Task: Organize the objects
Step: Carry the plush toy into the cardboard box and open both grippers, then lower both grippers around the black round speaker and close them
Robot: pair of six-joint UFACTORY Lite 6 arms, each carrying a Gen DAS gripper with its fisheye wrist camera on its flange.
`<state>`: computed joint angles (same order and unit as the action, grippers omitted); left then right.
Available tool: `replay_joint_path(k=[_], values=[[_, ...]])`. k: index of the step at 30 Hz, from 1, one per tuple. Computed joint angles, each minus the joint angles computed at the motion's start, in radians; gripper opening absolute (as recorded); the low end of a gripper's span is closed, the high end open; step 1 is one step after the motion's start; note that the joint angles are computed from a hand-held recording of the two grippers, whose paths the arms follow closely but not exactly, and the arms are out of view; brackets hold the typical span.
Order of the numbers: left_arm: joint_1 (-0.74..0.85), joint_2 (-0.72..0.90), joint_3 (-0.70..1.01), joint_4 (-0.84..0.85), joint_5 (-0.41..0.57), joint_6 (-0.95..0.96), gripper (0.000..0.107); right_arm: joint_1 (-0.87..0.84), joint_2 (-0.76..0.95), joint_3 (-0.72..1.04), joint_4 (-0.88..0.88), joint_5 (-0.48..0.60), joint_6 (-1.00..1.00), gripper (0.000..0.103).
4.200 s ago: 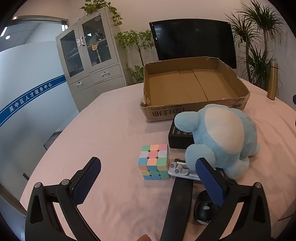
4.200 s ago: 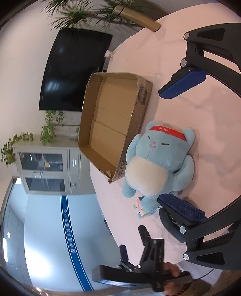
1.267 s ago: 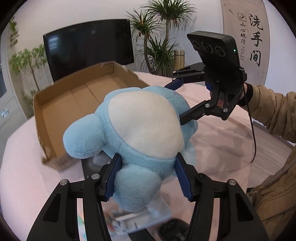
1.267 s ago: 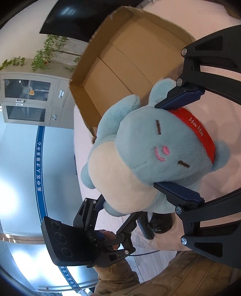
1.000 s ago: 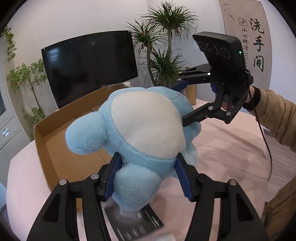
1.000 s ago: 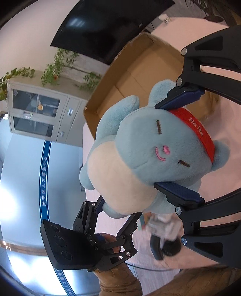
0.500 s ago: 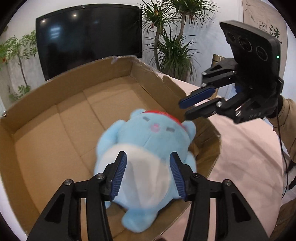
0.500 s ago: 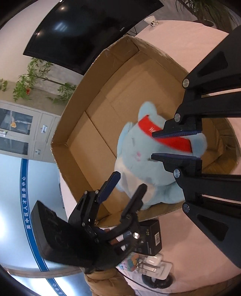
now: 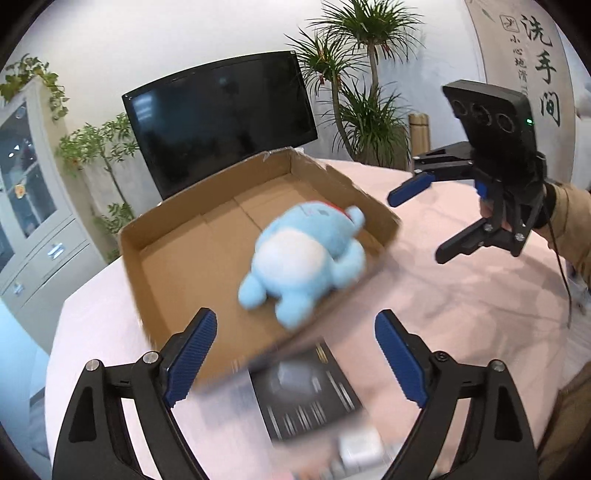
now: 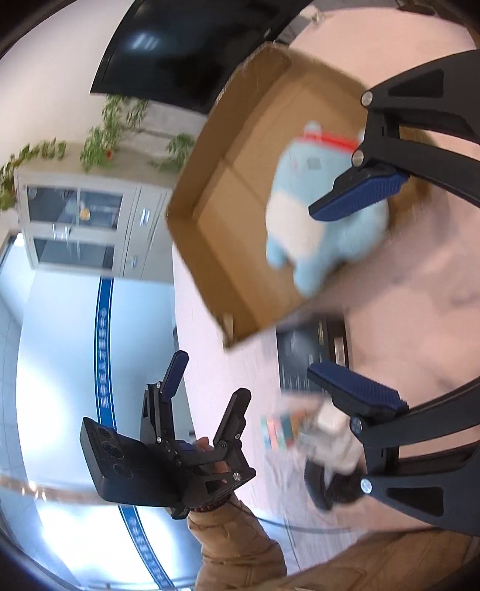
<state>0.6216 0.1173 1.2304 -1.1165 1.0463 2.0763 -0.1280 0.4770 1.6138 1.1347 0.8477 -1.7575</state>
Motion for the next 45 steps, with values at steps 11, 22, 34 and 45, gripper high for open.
replay_joint_path(k=[11,22,34,45], values=[[0.430,-0.232,-0.483,0.170,0.092,0.421,0.088,0.300,-0.294,-0.624,0.214,-0.193,-0.233,0.085],[0.532,-0.092,-0.565,0.320,0.136,0.499,0.088,0.456,-0.195,-0.673,0.273,-0.198,-0.181,0.085],[0.516,-0.038,-0.603,0.291,0.087,0.451,0.088,0.471,0.003,-0.490,0.136,-0.121,-0.020,0.085],[0.537,-0.053,-0.685,0.209,0.044,0.625,0.086,0.503,0.101,-0.381,0.111,-0.124,0.074,0.085]])
